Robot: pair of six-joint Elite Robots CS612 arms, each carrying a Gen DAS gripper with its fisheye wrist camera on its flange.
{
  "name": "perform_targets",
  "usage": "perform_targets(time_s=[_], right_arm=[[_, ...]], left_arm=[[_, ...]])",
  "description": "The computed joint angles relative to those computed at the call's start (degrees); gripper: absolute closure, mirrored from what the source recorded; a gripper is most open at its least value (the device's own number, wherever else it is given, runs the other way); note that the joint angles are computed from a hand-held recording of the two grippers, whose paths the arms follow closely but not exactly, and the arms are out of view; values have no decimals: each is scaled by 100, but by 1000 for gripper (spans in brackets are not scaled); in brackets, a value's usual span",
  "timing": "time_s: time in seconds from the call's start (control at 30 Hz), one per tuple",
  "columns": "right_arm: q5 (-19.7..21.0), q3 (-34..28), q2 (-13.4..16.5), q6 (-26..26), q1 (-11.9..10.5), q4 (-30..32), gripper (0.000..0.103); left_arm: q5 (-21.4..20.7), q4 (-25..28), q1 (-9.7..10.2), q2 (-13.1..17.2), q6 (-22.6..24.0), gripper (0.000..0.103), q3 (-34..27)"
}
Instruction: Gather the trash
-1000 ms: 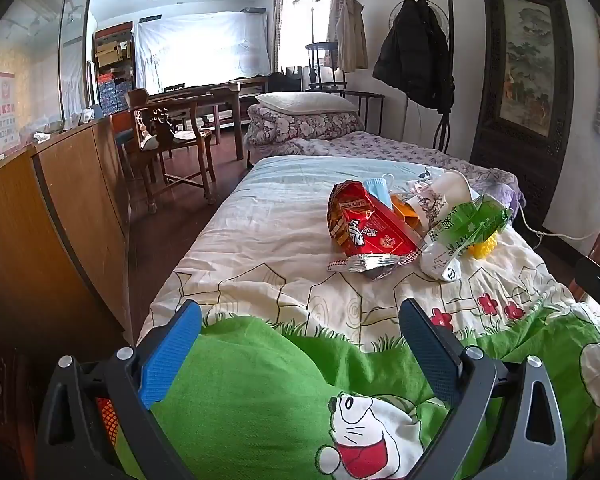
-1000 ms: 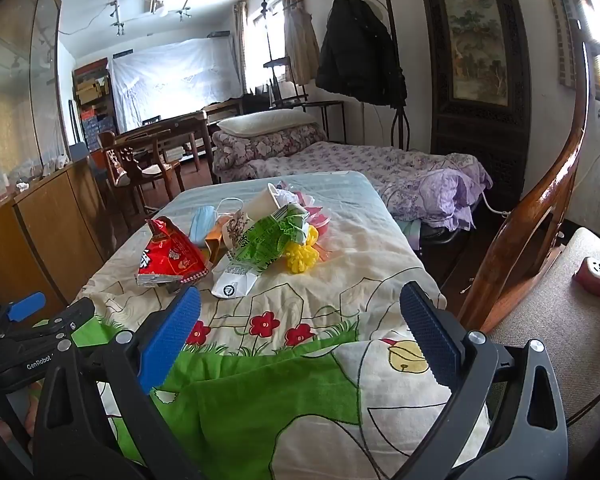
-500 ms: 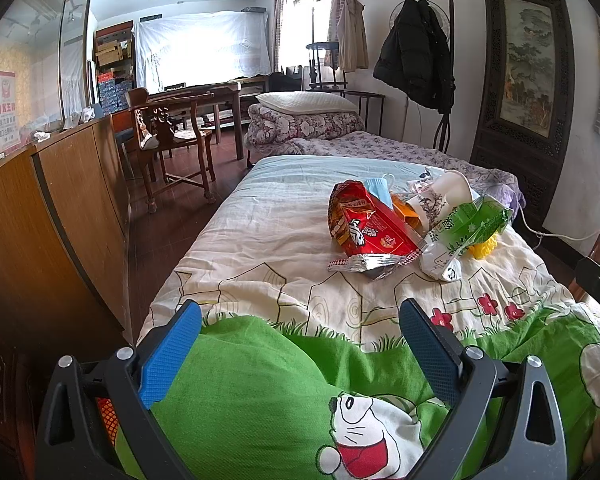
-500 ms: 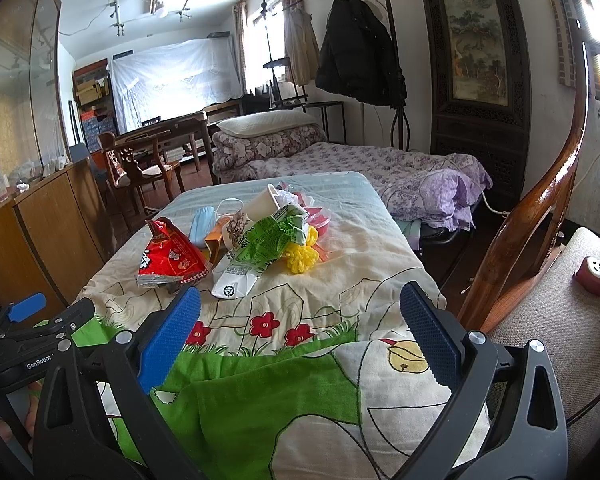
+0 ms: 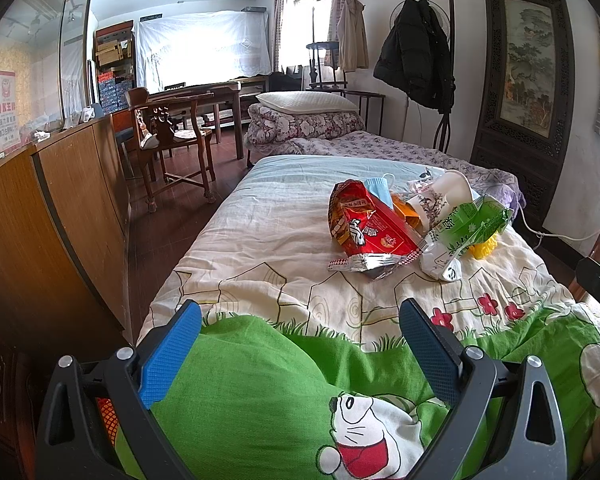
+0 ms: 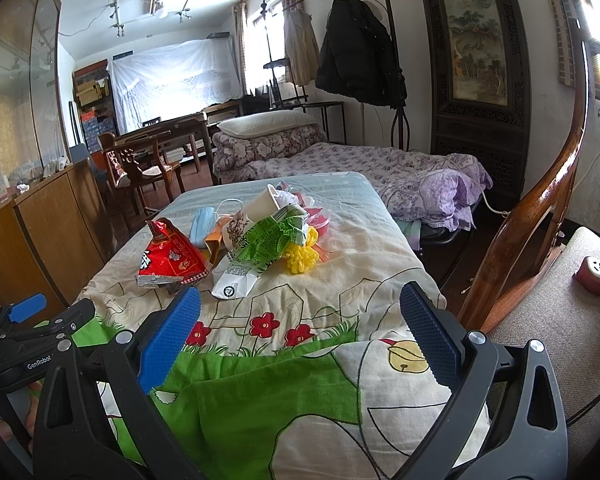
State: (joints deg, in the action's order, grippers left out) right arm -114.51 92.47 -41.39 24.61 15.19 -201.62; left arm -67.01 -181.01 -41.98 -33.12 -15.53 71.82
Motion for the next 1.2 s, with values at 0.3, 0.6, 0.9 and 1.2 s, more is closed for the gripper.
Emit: perform_targets(time_s=[0.3, 0.6, 0.9, 1.2], right_arm=[[8, 3, -2, 8, -2, -1, 7], [5, 4, -3, 10, 0, -7, 7], [13, 7, -3, 18, -1, -18, 7], [85, -16, 25, 83, -18, -68, 7]], left_arm=[[-2, 4, 0, 0, -2, 6, 0], [-1, 3, -1, -1, -3, 6, 1], [4, -1, -1, -1, 2, 6, 3], [-48, 4, 26, -28, -59, 6, 46]])
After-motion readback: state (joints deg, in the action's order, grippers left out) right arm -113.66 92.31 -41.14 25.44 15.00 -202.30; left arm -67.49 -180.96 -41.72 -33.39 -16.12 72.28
